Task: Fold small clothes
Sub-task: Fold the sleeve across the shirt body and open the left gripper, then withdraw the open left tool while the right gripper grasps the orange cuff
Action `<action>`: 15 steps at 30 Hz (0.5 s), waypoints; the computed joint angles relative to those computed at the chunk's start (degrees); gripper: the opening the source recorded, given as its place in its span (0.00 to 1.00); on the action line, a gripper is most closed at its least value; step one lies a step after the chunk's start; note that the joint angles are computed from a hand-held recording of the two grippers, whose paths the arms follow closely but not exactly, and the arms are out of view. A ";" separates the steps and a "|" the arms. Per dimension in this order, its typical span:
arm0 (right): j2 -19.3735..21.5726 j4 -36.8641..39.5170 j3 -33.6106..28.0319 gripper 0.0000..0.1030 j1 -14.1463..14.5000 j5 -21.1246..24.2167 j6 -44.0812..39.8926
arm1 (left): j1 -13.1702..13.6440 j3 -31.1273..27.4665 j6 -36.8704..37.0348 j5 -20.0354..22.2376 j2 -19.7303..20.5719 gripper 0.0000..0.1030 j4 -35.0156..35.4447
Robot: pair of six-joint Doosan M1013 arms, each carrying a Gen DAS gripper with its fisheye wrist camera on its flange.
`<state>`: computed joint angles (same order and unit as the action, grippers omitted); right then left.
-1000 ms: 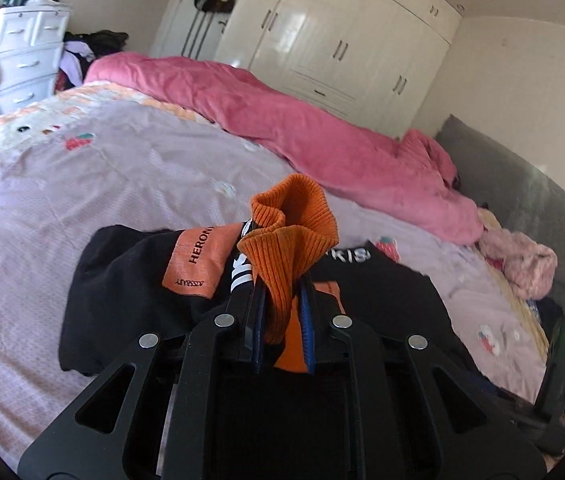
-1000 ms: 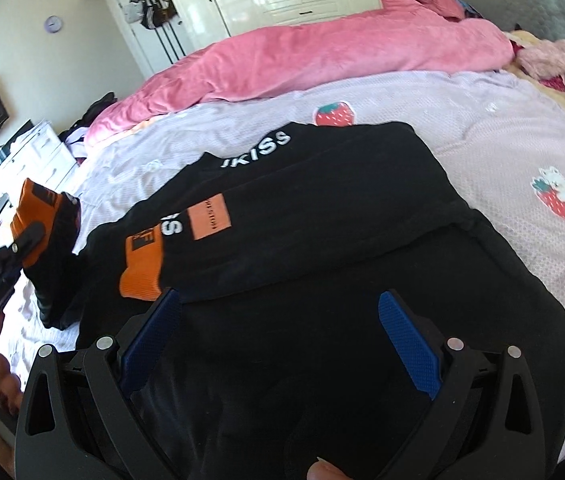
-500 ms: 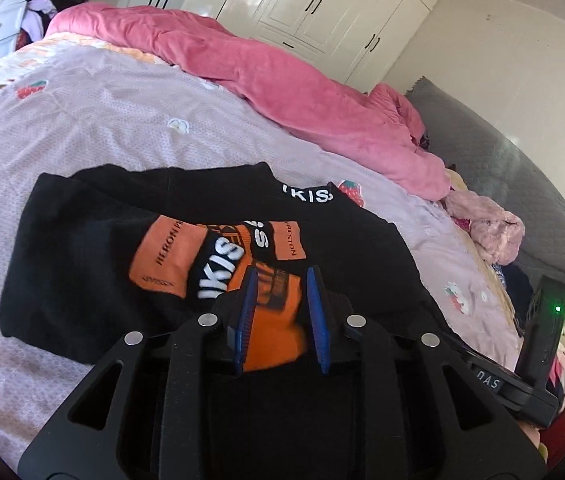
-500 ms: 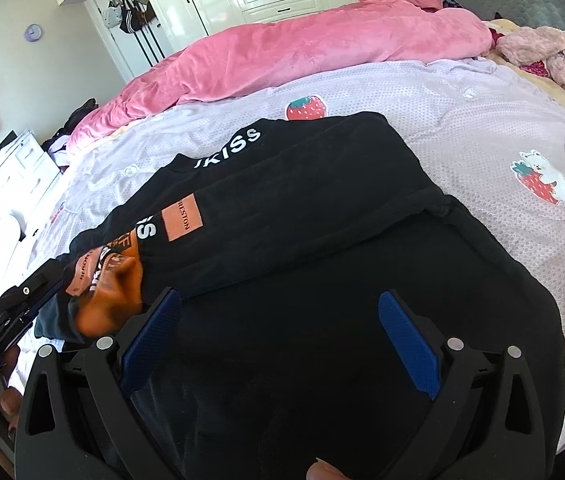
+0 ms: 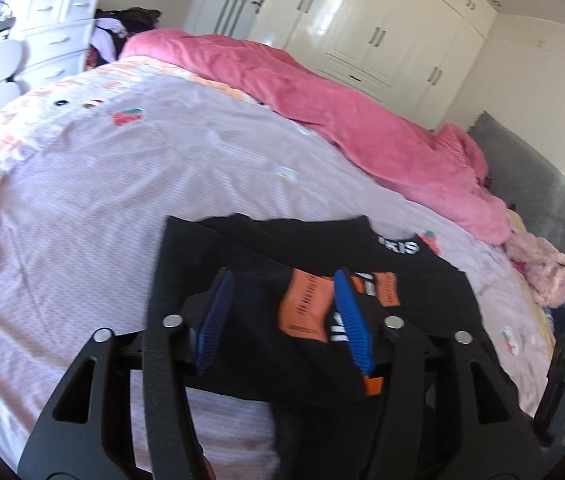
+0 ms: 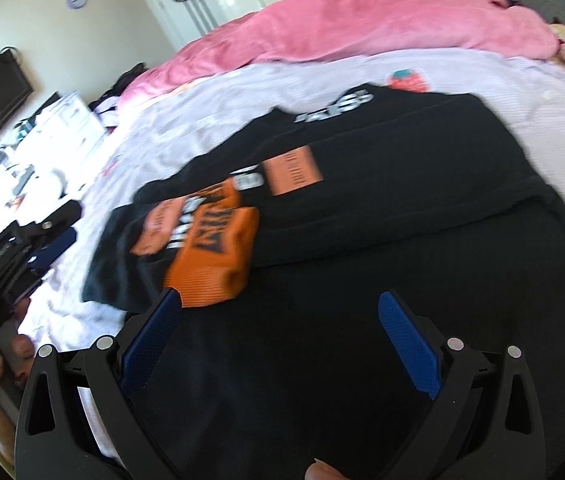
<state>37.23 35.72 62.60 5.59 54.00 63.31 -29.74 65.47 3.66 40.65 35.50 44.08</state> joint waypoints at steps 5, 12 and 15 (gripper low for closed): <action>1.69 0.96 -1.94 0.95 1.00 3.18 2.68 | 0.16 1.01 -2.79 0.86 -0.66 0.71 2.39; 4.28 1.14 -4.98 0.58 1.70 5.80 7.14 | 0.88 2.50 -6.24 -0.08 -1.37 0.76 2.96; 5.20 3.50 -6.11 0.37 1.71 7.38 7.13 | 0.99 3.03 -7.61 0.06 -1.69 0.76 3.72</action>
